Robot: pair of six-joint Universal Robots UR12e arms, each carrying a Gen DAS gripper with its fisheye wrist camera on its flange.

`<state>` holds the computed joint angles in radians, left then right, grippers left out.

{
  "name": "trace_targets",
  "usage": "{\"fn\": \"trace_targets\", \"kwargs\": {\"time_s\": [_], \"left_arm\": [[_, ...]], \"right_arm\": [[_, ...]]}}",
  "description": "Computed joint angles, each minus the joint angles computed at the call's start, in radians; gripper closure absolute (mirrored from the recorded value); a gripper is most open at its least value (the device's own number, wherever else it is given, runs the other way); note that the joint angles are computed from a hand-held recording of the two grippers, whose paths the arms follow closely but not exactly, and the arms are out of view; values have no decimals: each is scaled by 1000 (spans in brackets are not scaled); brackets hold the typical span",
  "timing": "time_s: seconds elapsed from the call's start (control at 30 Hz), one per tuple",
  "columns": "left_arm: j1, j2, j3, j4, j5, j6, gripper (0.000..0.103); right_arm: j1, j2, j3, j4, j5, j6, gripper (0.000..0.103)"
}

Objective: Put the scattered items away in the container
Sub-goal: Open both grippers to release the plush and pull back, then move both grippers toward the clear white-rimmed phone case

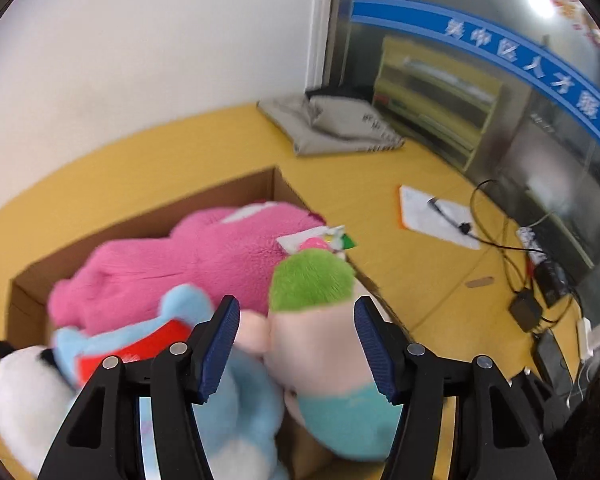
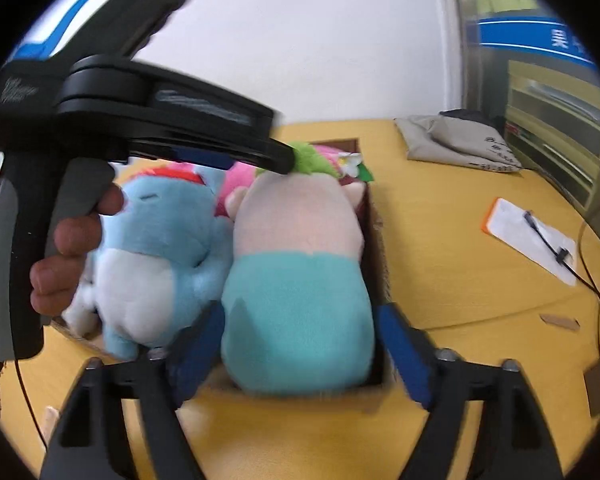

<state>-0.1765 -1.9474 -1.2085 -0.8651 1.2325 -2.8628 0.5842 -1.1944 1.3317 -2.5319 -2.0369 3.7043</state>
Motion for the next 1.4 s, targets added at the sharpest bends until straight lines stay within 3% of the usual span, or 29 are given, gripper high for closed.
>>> {"fn": "trace_targets", "kwargs": {"time_s": [0.13, 0.23, 0.47, 0.63, 1.4], "left_arm": [[27, 135, -174, 174, 50, 13, 3], [57, 239, -313, 289, 96, 12, 0], [105, 380, -503, 381, 191, -72, 0], [126, 426, -569, 406, 234, -108, 0], [184, 472, -641, 382, 159, -166, 0]], "right_arm": [[39, -35, 27, -11, -52, 19, 22], [69, -42, 22, 38, -103, 40, 22], [135, -18, -7, 43, -192, 24, 22], [163, 4, -45, 76, -235, 12, 22], [193, 16, -80, 210, -315, 95, 22]]}}
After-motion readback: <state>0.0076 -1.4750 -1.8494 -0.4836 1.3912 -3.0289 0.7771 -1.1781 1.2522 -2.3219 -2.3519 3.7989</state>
